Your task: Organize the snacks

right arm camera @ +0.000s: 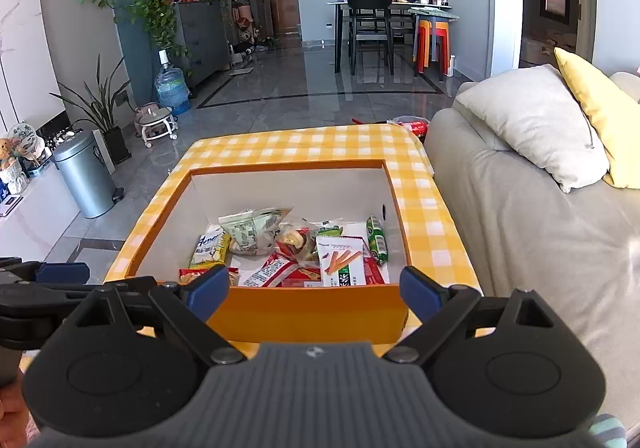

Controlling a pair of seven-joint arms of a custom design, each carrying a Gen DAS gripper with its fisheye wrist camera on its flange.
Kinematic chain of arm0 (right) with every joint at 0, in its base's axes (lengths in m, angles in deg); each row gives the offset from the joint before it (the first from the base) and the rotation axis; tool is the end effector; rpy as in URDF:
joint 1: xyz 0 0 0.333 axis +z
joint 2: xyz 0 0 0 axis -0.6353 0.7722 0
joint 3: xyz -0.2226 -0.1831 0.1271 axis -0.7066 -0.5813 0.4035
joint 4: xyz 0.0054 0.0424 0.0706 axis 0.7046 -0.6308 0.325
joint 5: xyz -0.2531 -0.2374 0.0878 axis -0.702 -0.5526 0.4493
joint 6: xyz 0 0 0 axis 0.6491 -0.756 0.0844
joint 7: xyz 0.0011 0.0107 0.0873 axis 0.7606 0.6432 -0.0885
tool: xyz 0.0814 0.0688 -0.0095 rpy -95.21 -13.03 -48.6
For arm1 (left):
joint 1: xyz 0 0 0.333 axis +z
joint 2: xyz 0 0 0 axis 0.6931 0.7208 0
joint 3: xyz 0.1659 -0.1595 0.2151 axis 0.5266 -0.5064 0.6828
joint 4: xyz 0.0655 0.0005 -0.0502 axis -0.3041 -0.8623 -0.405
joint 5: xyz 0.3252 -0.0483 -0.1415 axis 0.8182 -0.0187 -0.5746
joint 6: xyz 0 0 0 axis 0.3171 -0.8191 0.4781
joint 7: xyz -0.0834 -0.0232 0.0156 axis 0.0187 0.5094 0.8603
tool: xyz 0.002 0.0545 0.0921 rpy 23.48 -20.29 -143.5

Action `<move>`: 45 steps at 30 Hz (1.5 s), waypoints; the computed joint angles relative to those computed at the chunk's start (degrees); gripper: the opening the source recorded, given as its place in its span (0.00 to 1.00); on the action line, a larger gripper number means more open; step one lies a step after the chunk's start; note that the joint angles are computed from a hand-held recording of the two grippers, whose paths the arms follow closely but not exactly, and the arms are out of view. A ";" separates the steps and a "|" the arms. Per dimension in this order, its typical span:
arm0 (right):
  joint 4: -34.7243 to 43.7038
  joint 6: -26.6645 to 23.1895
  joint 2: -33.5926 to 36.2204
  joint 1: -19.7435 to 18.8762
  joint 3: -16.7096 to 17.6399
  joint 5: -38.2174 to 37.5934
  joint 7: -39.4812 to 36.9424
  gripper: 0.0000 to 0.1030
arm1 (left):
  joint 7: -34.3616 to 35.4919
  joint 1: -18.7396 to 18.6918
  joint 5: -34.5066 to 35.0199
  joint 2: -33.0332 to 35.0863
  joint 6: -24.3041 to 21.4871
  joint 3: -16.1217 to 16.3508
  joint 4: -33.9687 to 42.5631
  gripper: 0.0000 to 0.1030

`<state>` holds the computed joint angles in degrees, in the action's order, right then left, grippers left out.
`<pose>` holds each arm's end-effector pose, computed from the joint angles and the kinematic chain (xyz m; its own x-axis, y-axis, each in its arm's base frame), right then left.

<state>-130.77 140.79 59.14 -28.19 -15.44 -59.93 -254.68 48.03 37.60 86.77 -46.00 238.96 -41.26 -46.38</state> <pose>0.4472 0.1869 0.4454 -0.1772 -0.9799 -0.0920 -0.6073 0.1824 -0.7733 0.5044 -0.1561 0.4401 -0.2558 -0.9663 -0.0297 -0.6930 0.2047 -0.6913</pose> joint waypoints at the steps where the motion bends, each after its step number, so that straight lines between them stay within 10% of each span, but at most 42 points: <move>1: -0.04 0.01 -0.08 0.00 0.01 -0.18 0.14 0.87 | 0.07 0.00 -0.08 -0.15 0.12 -0.01 -0.18 0.87; 45: -1.56 -1.09 -2.96 0.28 1.19 -0.17 1.01 0.93 | 14.66 2.46 -16.29 -4.24 2.39 -4.64 -3.19 0.87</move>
<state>-132.33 139.70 56.18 -27.91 -14.25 -60.10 -253.68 62.70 40.07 70.48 -50.24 241.35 -45.91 -49.57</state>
